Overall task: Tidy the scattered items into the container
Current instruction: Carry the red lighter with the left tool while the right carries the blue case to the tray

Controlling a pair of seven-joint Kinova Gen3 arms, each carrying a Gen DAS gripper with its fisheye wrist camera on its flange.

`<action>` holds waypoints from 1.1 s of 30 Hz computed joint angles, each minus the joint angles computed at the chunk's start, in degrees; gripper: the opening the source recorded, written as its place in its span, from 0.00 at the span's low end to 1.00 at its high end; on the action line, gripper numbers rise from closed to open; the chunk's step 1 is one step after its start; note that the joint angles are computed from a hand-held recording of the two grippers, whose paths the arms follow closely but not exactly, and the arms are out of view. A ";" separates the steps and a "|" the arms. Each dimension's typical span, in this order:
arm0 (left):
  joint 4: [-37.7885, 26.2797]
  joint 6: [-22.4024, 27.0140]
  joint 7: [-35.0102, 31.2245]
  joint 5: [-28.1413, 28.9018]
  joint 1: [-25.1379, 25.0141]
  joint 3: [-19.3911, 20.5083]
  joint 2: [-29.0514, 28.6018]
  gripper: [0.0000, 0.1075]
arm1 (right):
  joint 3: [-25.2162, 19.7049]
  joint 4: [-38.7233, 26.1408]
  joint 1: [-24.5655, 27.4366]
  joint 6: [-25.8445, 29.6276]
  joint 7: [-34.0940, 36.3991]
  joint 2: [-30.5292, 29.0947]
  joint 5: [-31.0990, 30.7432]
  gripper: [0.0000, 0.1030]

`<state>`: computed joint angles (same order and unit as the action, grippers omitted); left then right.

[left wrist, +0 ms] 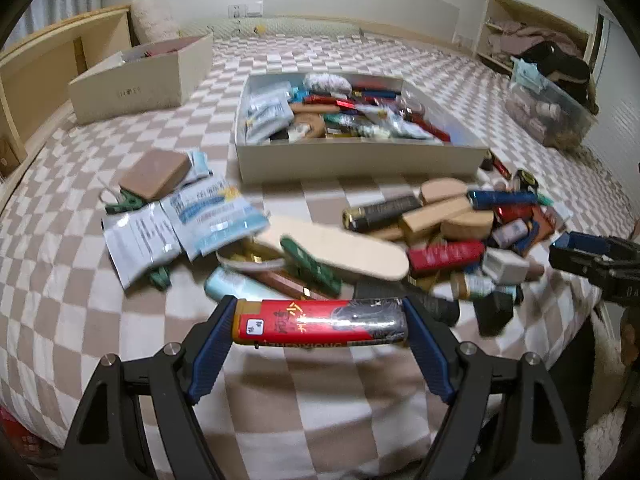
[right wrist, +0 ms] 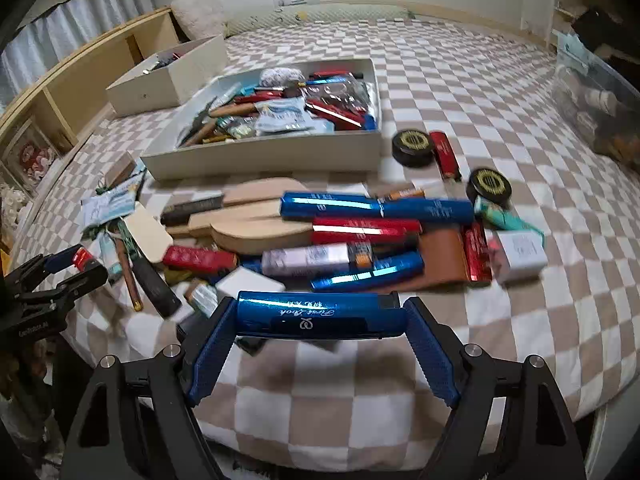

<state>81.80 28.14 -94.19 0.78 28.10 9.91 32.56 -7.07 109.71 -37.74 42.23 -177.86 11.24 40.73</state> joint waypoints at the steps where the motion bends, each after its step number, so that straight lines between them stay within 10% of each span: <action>1: -0.48 -0.18 -0.03 0.04 -0.01 0.05 0.02 0.76 | 0.08 -0.43 0.08 0.17 0.30 0.10 0.18 0.80; 33: -16.36 1.99 -0.12 1.64 0.73 -0.05 4.89 0.76 | 3.26 -10.41 2.97 0.13 6.46 2.18 4.65 0.80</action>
